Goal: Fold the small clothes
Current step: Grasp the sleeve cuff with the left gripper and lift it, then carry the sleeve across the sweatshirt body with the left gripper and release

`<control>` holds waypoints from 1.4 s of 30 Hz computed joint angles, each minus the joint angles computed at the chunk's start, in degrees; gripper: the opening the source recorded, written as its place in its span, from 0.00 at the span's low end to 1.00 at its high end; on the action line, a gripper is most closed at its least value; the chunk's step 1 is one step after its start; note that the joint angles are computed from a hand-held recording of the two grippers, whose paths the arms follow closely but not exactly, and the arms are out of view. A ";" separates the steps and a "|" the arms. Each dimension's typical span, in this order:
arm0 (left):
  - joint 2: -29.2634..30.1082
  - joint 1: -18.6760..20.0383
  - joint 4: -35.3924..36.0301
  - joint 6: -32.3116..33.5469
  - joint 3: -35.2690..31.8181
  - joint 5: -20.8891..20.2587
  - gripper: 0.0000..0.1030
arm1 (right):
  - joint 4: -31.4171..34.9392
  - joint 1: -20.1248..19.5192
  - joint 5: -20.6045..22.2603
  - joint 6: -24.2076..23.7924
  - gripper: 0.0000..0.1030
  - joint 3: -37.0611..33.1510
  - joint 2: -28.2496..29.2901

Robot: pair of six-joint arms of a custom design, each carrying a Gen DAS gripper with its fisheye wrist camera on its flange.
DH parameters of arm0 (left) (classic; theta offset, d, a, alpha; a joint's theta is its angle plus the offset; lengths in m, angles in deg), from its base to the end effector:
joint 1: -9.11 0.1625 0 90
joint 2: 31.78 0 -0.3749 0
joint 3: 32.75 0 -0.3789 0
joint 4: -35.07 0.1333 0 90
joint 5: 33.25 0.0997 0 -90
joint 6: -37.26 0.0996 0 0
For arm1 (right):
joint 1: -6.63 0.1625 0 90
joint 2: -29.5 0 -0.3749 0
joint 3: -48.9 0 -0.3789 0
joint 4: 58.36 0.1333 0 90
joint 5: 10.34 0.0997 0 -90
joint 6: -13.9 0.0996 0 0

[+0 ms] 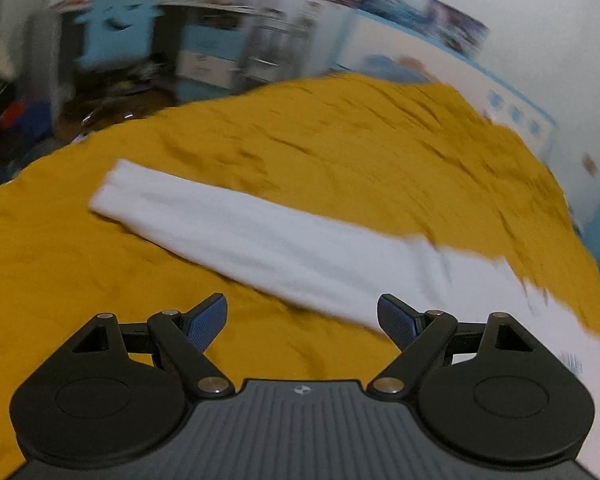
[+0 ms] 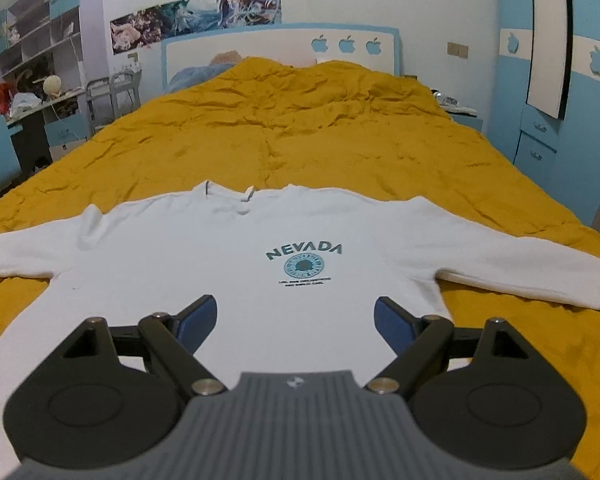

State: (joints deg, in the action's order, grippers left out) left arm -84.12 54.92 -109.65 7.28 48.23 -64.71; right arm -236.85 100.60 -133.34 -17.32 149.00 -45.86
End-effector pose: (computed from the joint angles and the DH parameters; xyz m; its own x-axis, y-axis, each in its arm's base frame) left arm -0.3133 -0.6354 0.2748 -0.8634 -0.2396 -0.4440 0.2247 0.6053 -0.7636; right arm 0.1175 -0.5511 0.4191 -0.7285 0.1384 0.6709 -0.4774 0.5998 -0.6421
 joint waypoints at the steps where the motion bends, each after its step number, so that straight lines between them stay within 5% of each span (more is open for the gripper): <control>1: -0.47 1.19 -2.45 0.59 0.01 0.47 0.97 | 0.68 -0.11 0.37 0.37 0.79 -0.52 0.59; 12: 0.53 12.18 -8.52 -6.63 -5.71 -0.28 0.91 | 4.71 -0.76 -1.81 0.78 0.54 -10.74 10.37; 18: 0.39 15.02 -13.82 -9.48 -4.04 -1.90 0.66 | 7.22 -0.38 -1.98 0.32 0.51 -13.44 12.73; 20: 0.56 15.29 -15.81 -8.46 -3.76 -1.81 0.40 | 7.90 -0.26 -2.13 -0.37 0.50 -13.99 13.32; 23: 0.52 15.44 -13.92 -7.99 -4.77 -2.21 0.15 | 8.06 -0.07 -2.47 -0.60 0.50 -14.21 13.72; 25: 0.57 14.80 -15.95 -4.48 -4.99 -2.68 0.09 | 8.08 -0.05 -2.14 -0.66 0.50 -13.95 13.56; 34: 8.00 5.28 -21.87 23.73 -16.29 0.46 0.07 | 7.74 -0.15 2.18 -1.83 0.42 -10.58 10.15; 42: 22.41 -3.63 -14.00 35.20 -35.16 -6.21 0.06 | 8.76 -1.34 6.22 -1.39 0.42 -9.19 5.66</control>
